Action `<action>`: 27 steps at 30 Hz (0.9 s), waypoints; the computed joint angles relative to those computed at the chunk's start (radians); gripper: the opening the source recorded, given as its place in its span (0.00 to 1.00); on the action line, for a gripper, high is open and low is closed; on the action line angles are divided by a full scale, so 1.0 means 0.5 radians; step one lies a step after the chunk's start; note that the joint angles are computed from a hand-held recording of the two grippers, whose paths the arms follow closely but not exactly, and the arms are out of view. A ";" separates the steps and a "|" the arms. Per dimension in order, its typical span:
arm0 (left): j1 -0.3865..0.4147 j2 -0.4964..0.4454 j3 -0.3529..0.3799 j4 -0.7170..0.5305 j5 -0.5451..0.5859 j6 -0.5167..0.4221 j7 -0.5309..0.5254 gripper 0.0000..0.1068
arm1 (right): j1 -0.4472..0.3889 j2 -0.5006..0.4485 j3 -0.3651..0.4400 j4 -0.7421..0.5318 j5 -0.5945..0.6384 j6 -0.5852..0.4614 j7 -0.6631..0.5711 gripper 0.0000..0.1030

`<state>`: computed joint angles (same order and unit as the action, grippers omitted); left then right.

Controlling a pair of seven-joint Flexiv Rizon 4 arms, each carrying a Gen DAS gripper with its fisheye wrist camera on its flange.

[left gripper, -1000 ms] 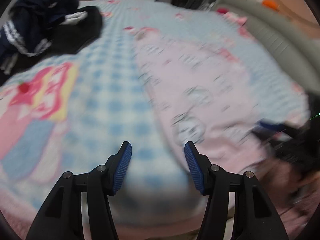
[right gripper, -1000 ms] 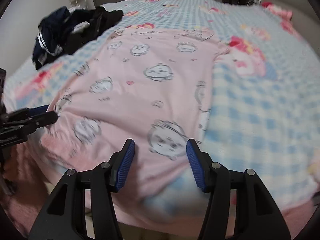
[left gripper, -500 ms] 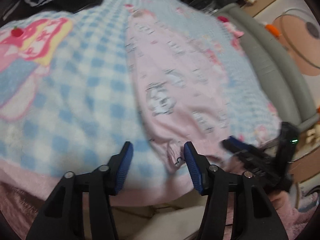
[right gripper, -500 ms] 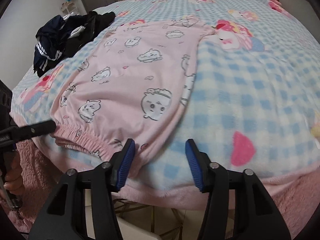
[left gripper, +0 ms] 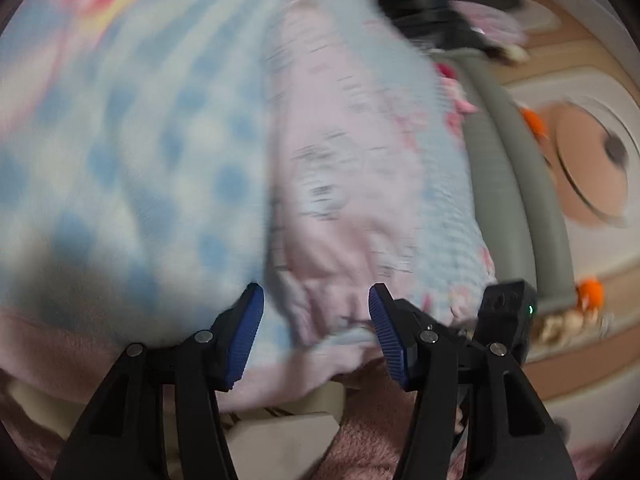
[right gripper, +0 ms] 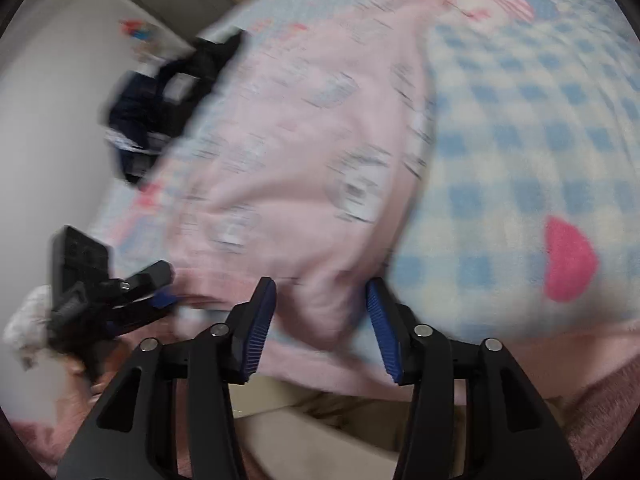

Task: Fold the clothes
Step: 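Bring both open tools to the pink pants cuff end, then pinch the pink pants cuff end with both tools side by side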

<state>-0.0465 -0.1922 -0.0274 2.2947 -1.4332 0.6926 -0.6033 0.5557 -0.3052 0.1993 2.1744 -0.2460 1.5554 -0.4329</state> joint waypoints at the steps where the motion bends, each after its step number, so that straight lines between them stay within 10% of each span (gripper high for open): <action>1: 0.007 -0.012 -0.003 0.005 -0.046 -0.030 0.006 0.53 | 0.002 -0.006 0.001 0.009 0.014 0.015 0.015 0.48; 15: -0.035 0.060 0.006 0.044 -0.192 -0.127 0.263 0.38 | 0.274 0.034 -0.267 0.127 0.120 0.437 -0.062 0.38; 27: -0.019 -0.042 -0.032 -0.022 -0.276 -0.163 0.210 0.39 | -0.160 -0.215 0.189 -0.034 0.252 0.516 -0.105 0.24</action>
<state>-0.0562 -0.2131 -0.0435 2.2837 -1.5715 0.6113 -0.4981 0.4756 -0.4125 0.2940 2.1576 -0.1199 1.8134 -0.4852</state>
